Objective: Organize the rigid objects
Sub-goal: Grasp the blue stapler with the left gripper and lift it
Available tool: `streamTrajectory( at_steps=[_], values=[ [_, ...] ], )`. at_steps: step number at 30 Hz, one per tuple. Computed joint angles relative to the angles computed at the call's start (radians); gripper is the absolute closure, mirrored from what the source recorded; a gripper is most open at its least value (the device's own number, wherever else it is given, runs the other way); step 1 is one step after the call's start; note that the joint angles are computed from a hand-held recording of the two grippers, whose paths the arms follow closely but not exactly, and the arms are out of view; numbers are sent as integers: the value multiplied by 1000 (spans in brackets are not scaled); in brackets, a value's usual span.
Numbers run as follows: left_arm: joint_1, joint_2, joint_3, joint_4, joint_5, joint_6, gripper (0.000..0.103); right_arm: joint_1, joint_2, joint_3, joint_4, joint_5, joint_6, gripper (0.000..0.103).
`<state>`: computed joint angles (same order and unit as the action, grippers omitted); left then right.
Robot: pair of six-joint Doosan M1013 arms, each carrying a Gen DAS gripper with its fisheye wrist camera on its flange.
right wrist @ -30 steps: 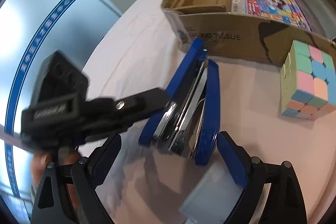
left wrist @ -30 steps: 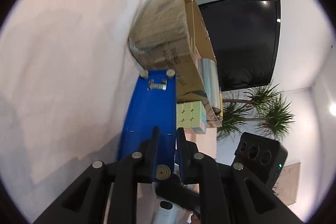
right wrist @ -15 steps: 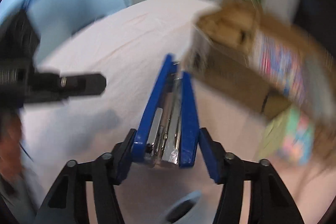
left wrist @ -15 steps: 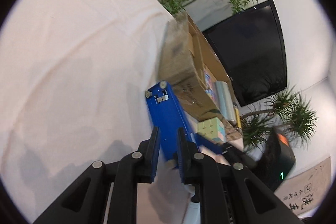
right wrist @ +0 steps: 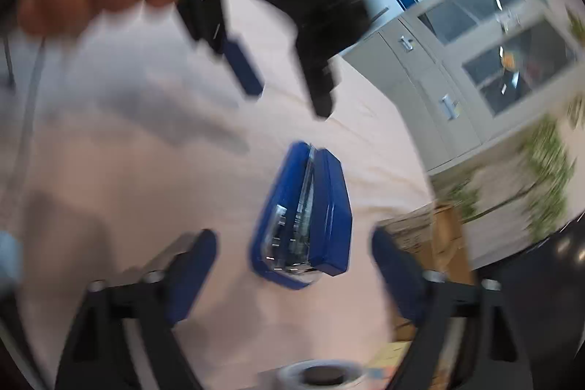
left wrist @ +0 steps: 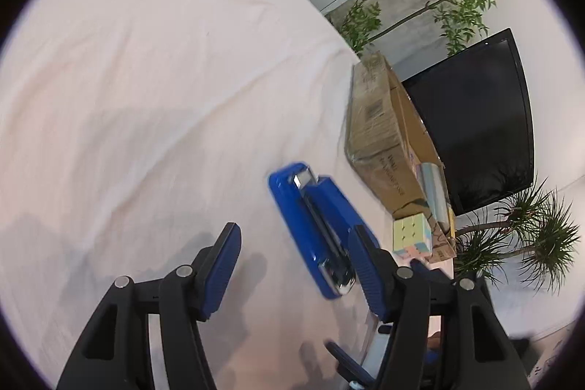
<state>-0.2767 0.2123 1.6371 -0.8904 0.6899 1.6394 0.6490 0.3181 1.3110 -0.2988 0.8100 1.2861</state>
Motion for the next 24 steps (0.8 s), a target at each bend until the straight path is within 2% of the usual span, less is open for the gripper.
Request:
streamTrajectory(
  at_steps=[1,4,5,6,7,8,9,11,12,16,20,21,23,24],
  values=[
    [-3,0,3,0,6,-1,43,-24,9,-34,103,36,4,12],
    [-15,5,4,-7,20,5,43,-78,65,-141,223,156,103,14],
    [-18,7,6,-15,23,8,43,-90,94,-185,234,210,143,23],
    [-21,9,6,-27,26,14,43,-99,116,-221,231,266,177,44],
    [-23,11,7,-37,28,20,43,-109,145,-264,243,340,210,55],
    [-25,14,8,-52,32,29,43,-124,174,-307,308,398,205,66],
    [-25,16,9,-71,36,39,43,-135,184,-319,372,408,192,76],
    [-23,25,10,-112,56,56,43,-140,199,-347,390,439,193,79],
    [-24,26,12,-131,53,71,43,-153,204,-356,441,457,198,80],
    [-23,38,10,-194,86,123,42,-187,187,-329,565,454,239,80],
    [-26,43,9,-227,89,141,41,-229,163,-276,750,432,301,81],
    [-27,43,12,-249,89,163,44,-242,158,-261,795,423,314,81],
    [-28,44,9,-292,99,231,61,-261,147,-230,866,404,326,81],
    [-36,41,1,-253,86,215,62,-266,139,-218,878,392,328,81]
  ],
)
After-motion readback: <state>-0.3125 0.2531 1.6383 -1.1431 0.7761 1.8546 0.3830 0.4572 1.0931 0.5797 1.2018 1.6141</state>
